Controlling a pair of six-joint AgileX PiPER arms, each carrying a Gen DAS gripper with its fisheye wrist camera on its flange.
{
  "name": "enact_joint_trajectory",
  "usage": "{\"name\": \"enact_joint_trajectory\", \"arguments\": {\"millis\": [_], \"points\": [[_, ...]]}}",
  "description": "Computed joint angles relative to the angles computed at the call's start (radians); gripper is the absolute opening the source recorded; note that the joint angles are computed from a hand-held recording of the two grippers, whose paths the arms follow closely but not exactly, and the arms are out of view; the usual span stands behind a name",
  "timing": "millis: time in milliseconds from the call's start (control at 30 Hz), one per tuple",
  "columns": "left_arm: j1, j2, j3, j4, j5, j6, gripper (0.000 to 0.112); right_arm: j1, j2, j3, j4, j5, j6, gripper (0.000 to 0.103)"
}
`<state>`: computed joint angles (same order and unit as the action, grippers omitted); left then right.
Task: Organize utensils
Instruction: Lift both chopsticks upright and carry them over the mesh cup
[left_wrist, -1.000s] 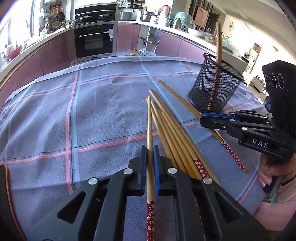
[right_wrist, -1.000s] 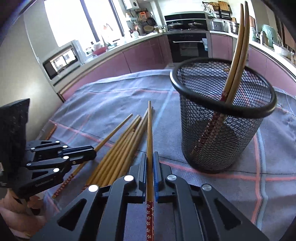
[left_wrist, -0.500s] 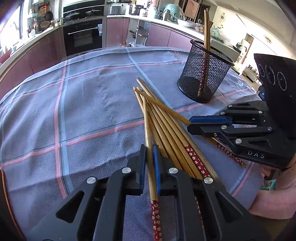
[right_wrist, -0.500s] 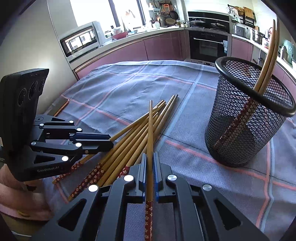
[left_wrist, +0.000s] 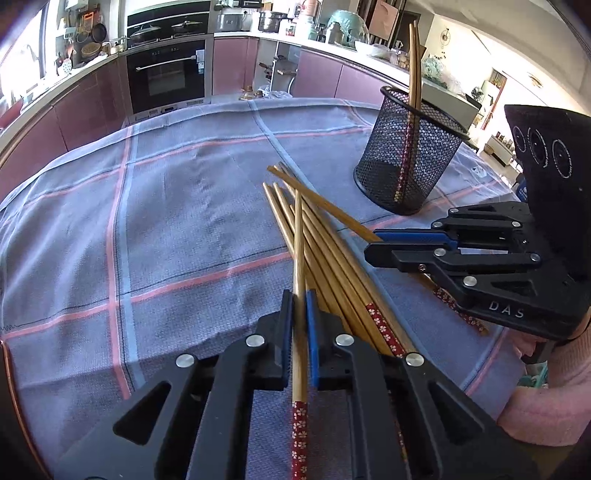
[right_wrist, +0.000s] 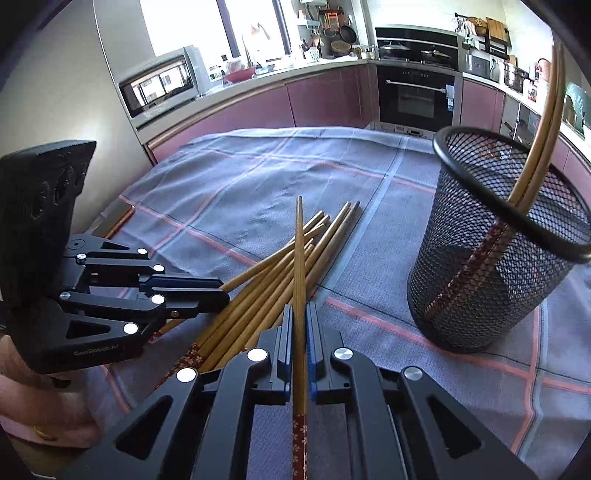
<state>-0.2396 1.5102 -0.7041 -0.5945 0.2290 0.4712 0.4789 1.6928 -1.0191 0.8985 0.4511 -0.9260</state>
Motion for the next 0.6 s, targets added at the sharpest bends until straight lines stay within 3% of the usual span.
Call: {"name": "enact_joint_trajectory", "arguments": {"millis": [133, 400, 600], "points": [[0.010, -0.049, 0.006, -0.035, 0.021, 0.040, 0.008, -0.016, -0.060, 0.034, 0.084, 0.000, -0.084, 0.006], [0.073, -0.180, -0.002, -0.266, 0.129, 0.279, 0.008, -0.078, -0.179, 0.090, 0.201, 0.022, -0.196, 0.006], [0.068, -0.251, -0.031, -0.241, 0.170, 0.246, 0.008, -0.133, -0.231, 0.113, 0.275, 0.045, -0.256, 0.006]]}}
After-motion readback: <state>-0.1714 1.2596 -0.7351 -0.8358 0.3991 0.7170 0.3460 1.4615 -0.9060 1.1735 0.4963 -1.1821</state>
